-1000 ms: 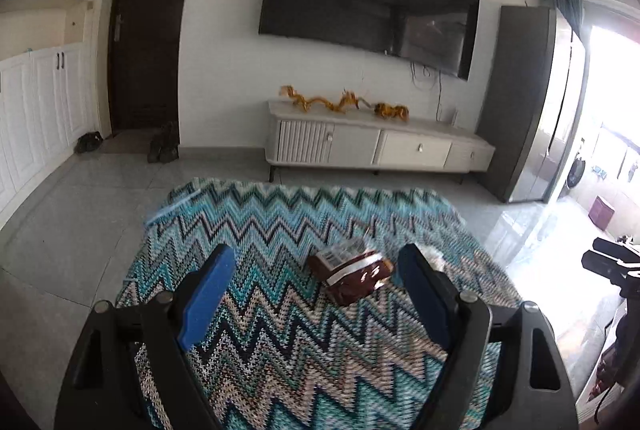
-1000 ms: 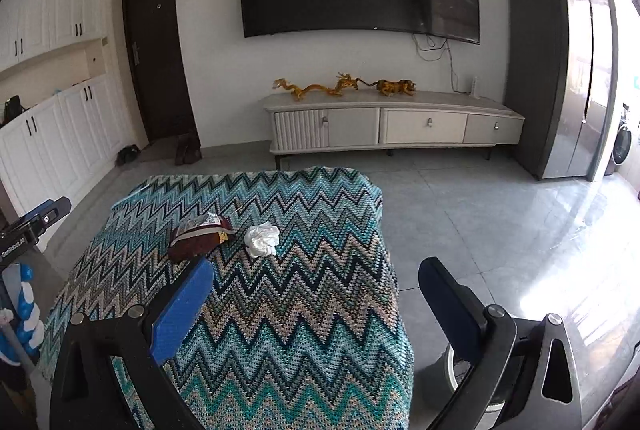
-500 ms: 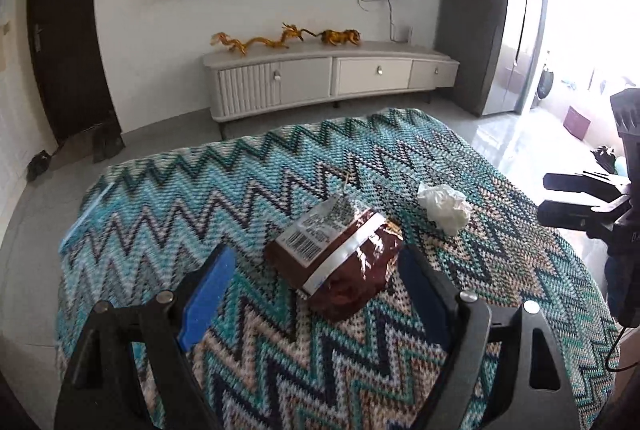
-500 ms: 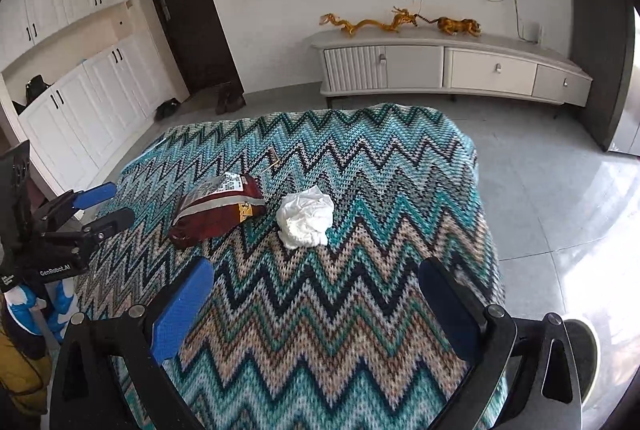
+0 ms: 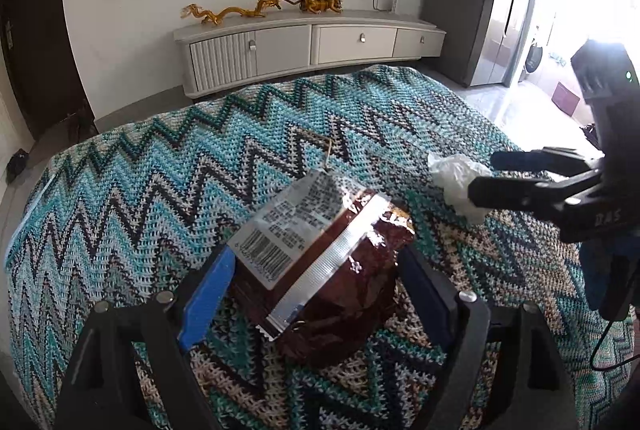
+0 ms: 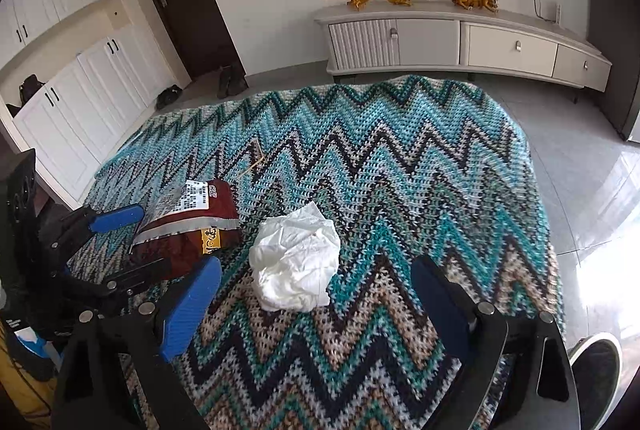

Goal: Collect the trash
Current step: 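Grasp the brown snack bag with the left tool while the right tool grasps the white tissue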

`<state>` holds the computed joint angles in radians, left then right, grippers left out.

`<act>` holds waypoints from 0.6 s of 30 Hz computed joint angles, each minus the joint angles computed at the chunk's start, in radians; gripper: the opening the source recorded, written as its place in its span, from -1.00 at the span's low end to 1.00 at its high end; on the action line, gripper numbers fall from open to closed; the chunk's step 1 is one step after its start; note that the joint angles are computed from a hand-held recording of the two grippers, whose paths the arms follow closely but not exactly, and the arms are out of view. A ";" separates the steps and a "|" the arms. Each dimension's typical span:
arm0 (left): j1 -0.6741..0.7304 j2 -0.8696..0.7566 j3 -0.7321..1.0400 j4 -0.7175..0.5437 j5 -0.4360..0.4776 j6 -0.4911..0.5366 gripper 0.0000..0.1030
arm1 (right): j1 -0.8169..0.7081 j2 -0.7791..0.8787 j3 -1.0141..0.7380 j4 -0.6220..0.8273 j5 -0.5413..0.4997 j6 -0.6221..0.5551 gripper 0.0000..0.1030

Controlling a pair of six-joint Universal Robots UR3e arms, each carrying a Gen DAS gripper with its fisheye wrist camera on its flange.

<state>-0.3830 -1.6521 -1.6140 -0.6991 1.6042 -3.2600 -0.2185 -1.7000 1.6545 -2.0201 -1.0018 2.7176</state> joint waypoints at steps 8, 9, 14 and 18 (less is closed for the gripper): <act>0.008 -0.035 0.038 -0.048 -0.005 -0.013 -0.18 | 0.018 0.054 0.025 -0.063 0.007 0.016 -0.02; 0.003 -0.035 0.035 -0.043 0.002 -0.014 -0.35 | 0.009 0.047 0.034 -0.066 0.015 0.016 -0.11; -0.020 -0.025 0.034 -0.045 0.044 -0.038 -0.63 | -0.077 -0.026 0.067 0.003 0.073 -0.030 -0.44; -0.024 0.056 -0.011 -0.057 0.040 -0.100 -0.72 | -0.172 -0.130 0.088 0.129 0.119 -0.110 -0.45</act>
<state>-0.4073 -1.5963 -1.6246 -0.7559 1.6440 -3.3596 -0.3908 -1.8304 1.7427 -1.8909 -0.8828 2.6077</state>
